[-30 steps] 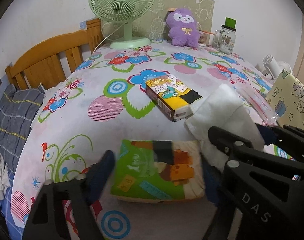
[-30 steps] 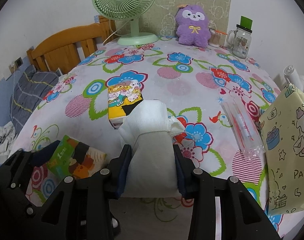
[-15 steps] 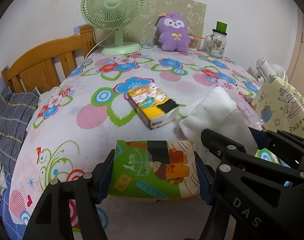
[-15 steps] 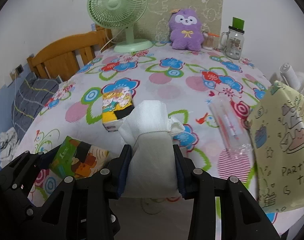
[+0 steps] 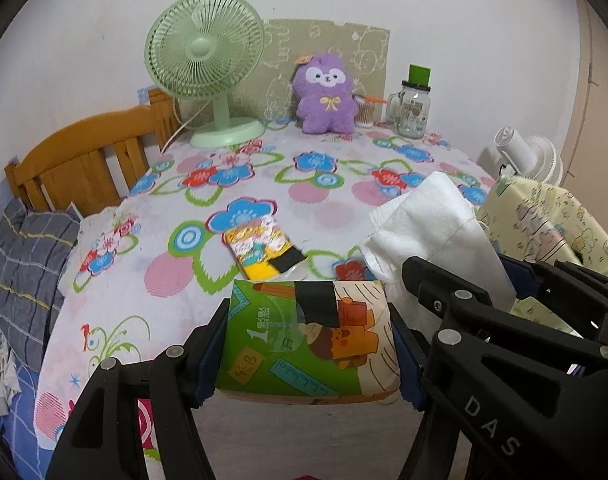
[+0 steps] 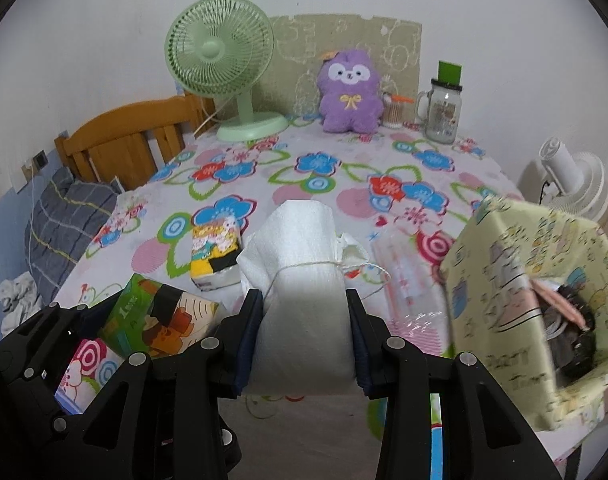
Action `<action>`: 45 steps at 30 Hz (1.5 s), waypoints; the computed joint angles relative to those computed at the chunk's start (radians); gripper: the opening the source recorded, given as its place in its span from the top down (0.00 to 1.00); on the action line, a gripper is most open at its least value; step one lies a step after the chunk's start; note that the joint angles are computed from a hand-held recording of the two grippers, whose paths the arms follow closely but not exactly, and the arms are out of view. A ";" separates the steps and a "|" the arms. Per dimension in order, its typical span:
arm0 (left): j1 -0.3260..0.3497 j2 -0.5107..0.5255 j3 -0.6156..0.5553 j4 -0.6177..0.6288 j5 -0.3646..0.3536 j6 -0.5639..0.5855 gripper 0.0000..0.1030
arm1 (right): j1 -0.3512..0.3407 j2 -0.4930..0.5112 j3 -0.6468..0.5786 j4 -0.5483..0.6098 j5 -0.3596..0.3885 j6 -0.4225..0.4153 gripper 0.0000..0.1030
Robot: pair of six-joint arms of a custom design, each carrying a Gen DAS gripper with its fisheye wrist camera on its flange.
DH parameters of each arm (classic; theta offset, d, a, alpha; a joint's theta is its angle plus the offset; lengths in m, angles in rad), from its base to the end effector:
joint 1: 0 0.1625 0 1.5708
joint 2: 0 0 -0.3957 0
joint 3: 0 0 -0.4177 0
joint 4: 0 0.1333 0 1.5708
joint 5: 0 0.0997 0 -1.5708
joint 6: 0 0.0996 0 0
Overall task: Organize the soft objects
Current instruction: 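Lift and carry the white cloth and green tissue pack toward the yellow box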
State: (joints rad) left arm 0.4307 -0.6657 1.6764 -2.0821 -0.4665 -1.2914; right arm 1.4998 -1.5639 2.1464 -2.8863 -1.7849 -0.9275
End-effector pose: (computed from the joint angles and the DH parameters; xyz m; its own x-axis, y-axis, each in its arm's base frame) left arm -0.4517 -0.4521 -0.0341 -0.7114 -0.1903 -0.6766 0.4131 0.6656 -0.6216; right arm 0.0770 -0.4975 0.3228 -0.6208 -0.4665 0.6301 -0.7402 0.6136 -0.2750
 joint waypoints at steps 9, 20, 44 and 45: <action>-0.025 0.027 -0.078 0.098 0.029 -0.038 0.30 | -0.004 -0.059 -0.023 0.057 0.046 0.004 0.58; -0.055 0.075 -0.171 0.139 0.061 -0.020 0.30 | -0.011 -0.124 -0.061 0.115 0.082 -0.005 0.58; -0.028 0.291 -0.433 -0.157 0.061 0.410 0.30 | -0.085 -0.098 -0.208 0.107 0.123 -0.007 0.58; -0.026 0.301 -0.446 -0.167 0.059 0.426 0.30 | -0.089 -0.094 -0.217 0.108 0.124 -0.008 0.58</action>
State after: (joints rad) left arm 0.4044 -0.3649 1.2308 -2.2492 -0.4071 -0.8658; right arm 1.4111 -1.6582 1.9296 -2.7779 -1.6604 -0.9358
